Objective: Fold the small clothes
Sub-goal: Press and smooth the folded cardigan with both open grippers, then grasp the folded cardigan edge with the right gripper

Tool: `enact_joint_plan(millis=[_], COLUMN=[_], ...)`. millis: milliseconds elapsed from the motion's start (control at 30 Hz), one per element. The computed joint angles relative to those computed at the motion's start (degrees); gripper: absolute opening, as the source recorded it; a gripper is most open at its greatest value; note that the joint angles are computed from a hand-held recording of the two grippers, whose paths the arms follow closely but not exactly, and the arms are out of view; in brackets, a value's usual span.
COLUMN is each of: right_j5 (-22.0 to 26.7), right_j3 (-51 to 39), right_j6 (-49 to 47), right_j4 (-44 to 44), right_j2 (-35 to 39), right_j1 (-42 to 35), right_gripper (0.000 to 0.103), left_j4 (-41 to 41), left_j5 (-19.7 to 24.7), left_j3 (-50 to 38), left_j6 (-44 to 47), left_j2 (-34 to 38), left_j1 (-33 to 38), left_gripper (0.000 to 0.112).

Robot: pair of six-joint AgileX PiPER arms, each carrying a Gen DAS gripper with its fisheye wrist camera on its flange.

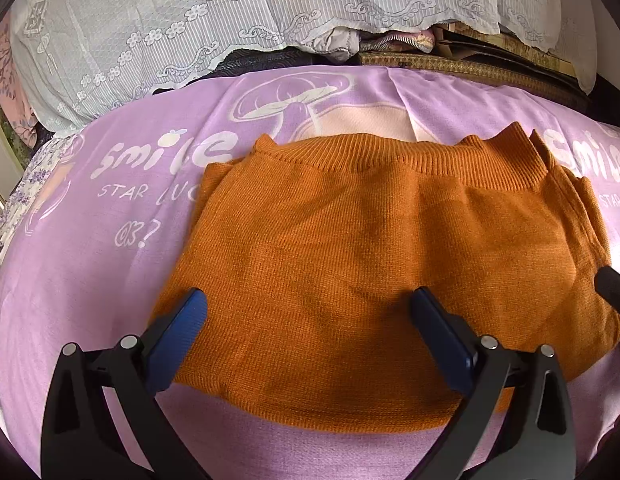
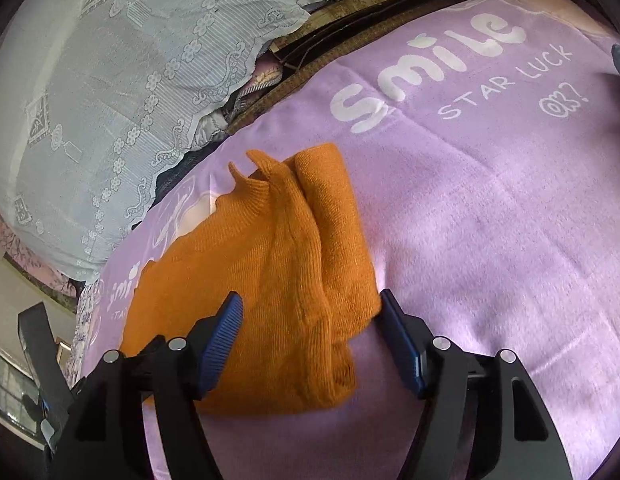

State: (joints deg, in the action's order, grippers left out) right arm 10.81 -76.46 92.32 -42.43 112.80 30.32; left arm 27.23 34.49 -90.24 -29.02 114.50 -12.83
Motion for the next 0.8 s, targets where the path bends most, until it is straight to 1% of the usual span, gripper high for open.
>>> enact_joint_plan(millis=[100,167,200,267,333,433,500,533,567,633,700,800], right_j5=[0.6,0.1,-0.2,-0.1,-0.1,-1.3,-2.1,-1.7,-1.0,1.4,2.3,0.5], right_j3=[-0.1,0.0,-0.2,-1.2,-2.0,-2.8,-2.3,-2.2,-2.5,-3.4,-4.2,-3.7], right_j6=[-0.3,0.2,-0.1,-2.6,-3.6,-6.8,-3.1,0.8,2.8,5.1,2.3,-4.0], right_j4=[-0.1,-0.3,-0.1,2.1,2.9,6.3,2.5,-1.9,-4.6,-8.8,-6.6,1.7], right_j2=[0.0,0.2,0.5,1.2,1.7,2.4,2.1,1.8,1.7,1.5,1.8,2.1], right_j1=[0.5,0.3,0.1,-0.3,-0.5,-1.4,-1.3,-0.9,-0.4,1.0,1.2,-0.2], right_gripper=[0.069,0.062,0.06,0.053,0.05,0.041,0.035,0.03,0.025,0.023,0.022,0.022], left_j4=[-0.4,-0.3,-0.3,-0.1,-0.3,-0.4,-0.2,0.4,1.7,4.2,4.7,1.7], left_j5=[0.1,0.1,0.1,0.1,0.0,-0.1,-0.4,-0.9,-1.5,-2.3,-2.0,0.0], left_j3=[-0.2,-0.3,-0.3,-0.2,-0.2,-0.1,0.3,0.7,1.4,2.4,2.2,0.0], left_j6=[0.4,0.2,0.2,0.1,0.2,0.1,-0.1,-0.7,-2.0,-4.1,-4.4,-1.4], left_j2=[0.1,0.1,0.1,0.1,0.1,0.0,-0.4,-0.8,-1.3,-2.1,-1.9,0.0], left_j1=[0.1,0.0,0.0,0.0,0.1,0.1,0.2,0.2,0.0,-0.3,-0.4,-0.1], left_gripper=[0.099,0.099,0.099,0.099,0.099,0.099,0.099,0.099,0.099,0.099,0.099,0.099])
